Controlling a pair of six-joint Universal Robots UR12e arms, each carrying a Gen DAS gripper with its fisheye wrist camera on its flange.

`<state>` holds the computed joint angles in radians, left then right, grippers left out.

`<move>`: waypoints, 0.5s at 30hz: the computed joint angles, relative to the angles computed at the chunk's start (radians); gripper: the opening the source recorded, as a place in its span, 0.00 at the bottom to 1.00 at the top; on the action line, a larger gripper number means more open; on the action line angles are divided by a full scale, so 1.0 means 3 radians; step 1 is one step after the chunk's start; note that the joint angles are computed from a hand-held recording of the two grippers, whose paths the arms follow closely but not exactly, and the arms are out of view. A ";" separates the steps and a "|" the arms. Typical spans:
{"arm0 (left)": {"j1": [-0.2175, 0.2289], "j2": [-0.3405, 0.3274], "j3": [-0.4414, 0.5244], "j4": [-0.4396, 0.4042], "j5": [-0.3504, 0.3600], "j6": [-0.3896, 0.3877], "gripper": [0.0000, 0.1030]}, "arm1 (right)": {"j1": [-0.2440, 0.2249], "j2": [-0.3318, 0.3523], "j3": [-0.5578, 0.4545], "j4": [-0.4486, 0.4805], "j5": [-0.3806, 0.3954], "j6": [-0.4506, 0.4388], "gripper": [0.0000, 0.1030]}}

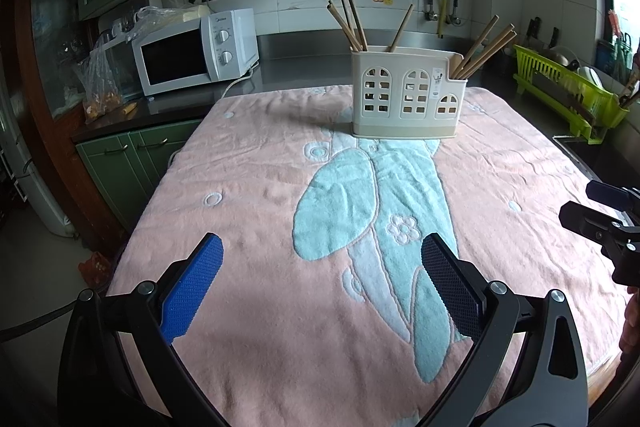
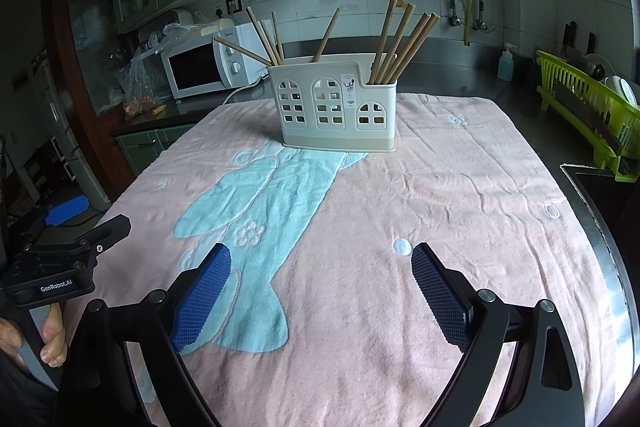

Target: Organize utensils

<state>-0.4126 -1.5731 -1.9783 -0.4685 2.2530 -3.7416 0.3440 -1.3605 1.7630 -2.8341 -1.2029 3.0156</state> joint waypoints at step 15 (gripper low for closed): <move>-0.0003 0.0001 0.0008 -0.0017 -0.0003 0.0010 0.95 | 0.0001 0.0001 -0.0004 0.0015 0.0016 -0.0001 0.86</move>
